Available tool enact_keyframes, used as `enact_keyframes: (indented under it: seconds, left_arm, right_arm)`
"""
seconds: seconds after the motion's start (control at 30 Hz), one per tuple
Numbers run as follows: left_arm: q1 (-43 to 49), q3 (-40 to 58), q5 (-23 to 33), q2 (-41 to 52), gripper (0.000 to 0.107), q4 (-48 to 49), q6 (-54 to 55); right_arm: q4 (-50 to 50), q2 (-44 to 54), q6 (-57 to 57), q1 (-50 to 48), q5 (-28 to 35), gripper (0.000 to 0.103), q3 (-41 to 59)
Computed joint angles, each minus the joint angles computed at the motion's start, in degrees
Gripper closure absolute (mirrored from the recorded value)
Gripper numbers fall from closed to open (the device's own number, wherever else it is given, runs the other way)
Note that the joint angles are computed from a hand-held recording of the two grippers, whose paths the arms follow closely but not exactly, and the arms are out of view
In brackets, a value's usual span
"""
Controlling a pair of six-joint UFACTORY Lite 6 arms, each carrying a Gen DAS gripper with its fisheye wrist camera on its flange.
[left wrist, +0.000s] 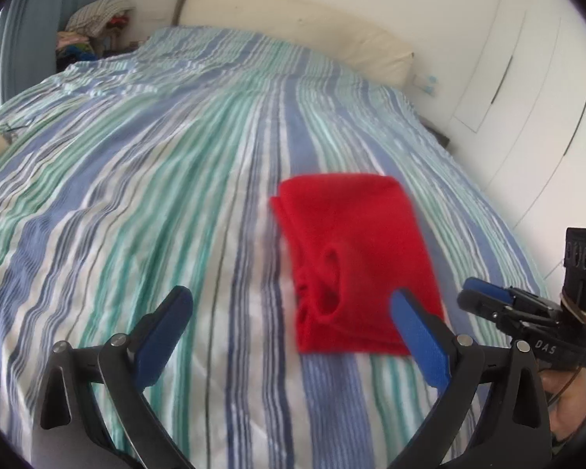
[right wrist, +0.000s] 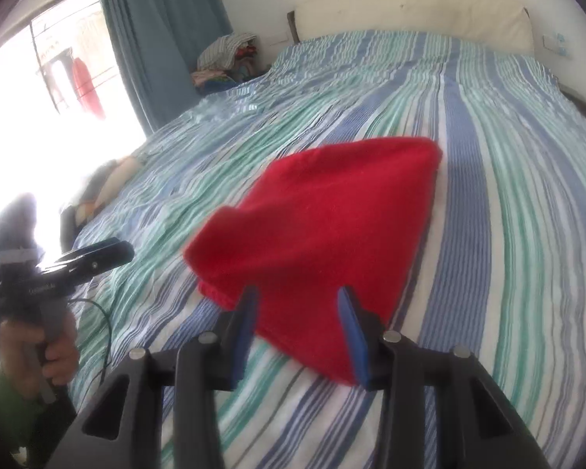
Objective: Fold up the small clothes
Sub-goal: 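Grasp the sweater edge with the left gripper while the right gripper holds it, fold again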
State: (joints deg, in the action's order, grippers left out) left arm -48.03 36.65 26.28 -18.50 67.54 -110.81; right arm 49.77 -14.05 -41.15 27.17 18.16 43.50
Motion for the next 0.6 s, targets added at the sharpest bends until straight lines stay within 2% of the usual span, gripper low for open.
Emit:
enact_keyframes:
  seconds: [0.07, 0.1, 0.13, 0.2, 0.23, 0.3, 0.37, 0.4, 0.43, 0.47, 0.5, 0.53, 0.6]
  left_arm:
    - [1.55, 6.48, -1.99, 8.6, 0.012, 0.54, 1.52]
    - [2.49, 9.26, -3.2, 12.81, 0.032, -1.71, 4.71]
    - [3.54, 11.84, -4.45, 17.22, 0.058, -6.36, 9.66]
    - [6.0, 14.53, -8.35, 24.53, 0.082, -16.33, 19.16]
    - [6.56, 14.37, -10.04, 27.03, 0.084, -17.91, 20.39]
    - [5.22, 13.23, -8.87, 28.09, 0.078, -13.87, 17.05]
    - [2.51, 11.98, -4.48, 25.7, 0.064, -11.12, 15.99]
    - [1.91, 11.54, -2.2, 23.69, 0.045, -13.04, 18.54]
    - [1.81, 10.08, -1.04, 20.38, 0.031, -12.88, 18.9]
    - [2.53, 7.65, -1.54, 15.86, 0.026, -10.8, 17.39]
    - [4.46, 5.59, -3.42, 11.55, 0.016, -9.56, 16.8]
    - [7.61, 4.24, -6.58, 7.96, 0.009, -10.71, 18.62]
    - [16.13, 5.32, -16.38, 7.73, 0.007, -19.97, 28.83]
  right_arm:
    - [5.31, 1.94, -4.06, -1.77, 0.06, 0.06, 1.33]
    - [11.31, 3.13, -9.17, -2.99, 0.96, 0.06, 1.3]
    - [15.42, 4.87, -12.6, -3.61, 1.85, 0.06, 1.4]
    - [16.44, 10.14, -13.12, -2.85, 2.18, 0.06, 1.78]
    - [15.68, 13.04, -12.67, -2.4, 1.82, 0.06, 1.66]
    - [21.29, 14.14, -18.97, -1.8, 0.28, 0.059, -0.98]
    - [22.96, 11.86, -21.4, -2.48, 1.09, 0.06, -2.35]
    - [20.47, 11.18, -19.01, -3.88, 3.17, 0.058, -1.84]
    - [19.83, 10.07, -18.15, -5.59, 5.19, 0.049, -1.65]
    - [19.85, 8.58, -17.95, -7.42, 6.56, 0.042, -1.68]
    - [20.3, 6.77, -18.31, -9.47, 7.45, 0.027, -1.78]
    - [21.76, 5.47, -19.9, -11.97, 8.37, 0.018, -1.55]
    - [23.76, 6.92, -21.57, -16.85, 10.96, 0.017, 1.73]
